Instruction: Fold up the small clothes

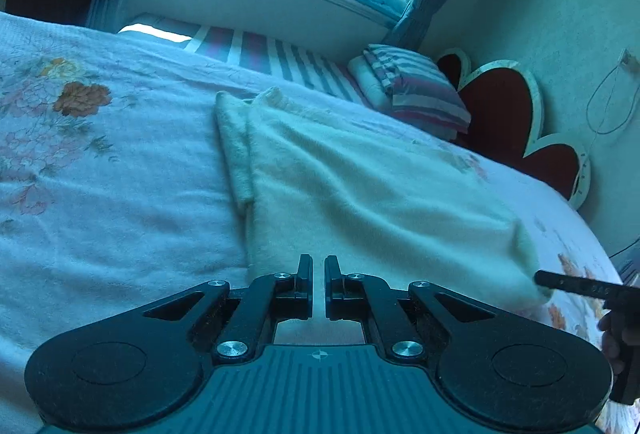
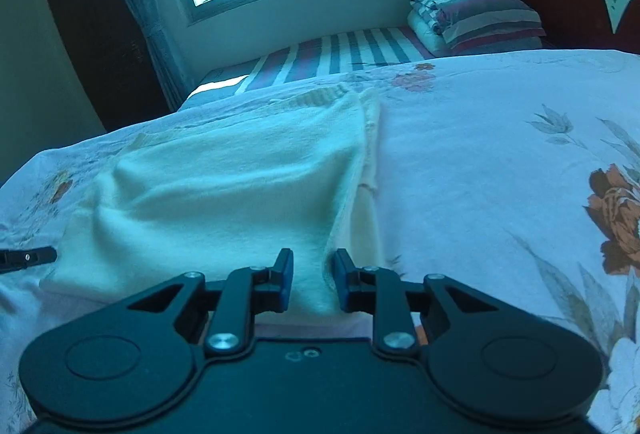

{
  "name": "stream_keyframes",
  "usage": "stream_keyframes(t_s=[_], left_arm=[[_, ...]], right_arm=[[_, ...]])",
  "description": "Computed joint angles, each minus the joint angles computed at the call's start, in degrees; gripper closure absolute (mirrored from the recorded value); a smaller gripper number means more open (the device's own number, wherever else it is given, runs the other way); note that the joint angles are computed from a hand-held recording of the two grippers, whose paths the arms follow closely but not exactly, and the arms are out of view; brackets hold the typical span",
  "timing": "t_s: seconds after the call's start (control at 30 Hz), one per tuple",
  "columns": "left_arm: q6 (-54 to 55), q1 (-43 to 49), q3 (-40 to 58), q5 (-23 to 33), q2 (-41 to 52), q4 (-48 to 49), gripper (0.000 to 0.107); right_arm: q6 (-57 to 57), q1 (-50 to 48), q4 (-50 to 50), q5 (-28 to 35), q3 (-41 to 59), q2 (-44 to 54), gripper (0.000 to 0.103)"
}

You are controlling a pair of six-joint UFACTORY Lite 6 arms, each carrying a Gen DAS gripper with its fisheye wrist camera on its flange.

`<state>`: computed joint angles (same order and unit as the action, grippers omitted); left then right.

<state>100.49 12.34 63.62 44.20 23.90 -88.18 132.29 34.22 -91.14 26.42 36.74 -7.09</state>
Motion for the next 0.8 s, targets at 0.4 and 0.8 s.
stream_keyframes(t_s=[0.4,0.8], left_arm=[[6.75,-25.88,-5.70,-19.67,-5.86,-14.89,0.104],[11.63,-10.48,-16.61,-14.26,-14.57,-18.88,0.104]], right_arm=[[-2.15,6.95,-1.31,-3.85,27.78,26.67,0.097],[-1.30,0.96,5.31,5.74,0.12,-0.19,0.086]])
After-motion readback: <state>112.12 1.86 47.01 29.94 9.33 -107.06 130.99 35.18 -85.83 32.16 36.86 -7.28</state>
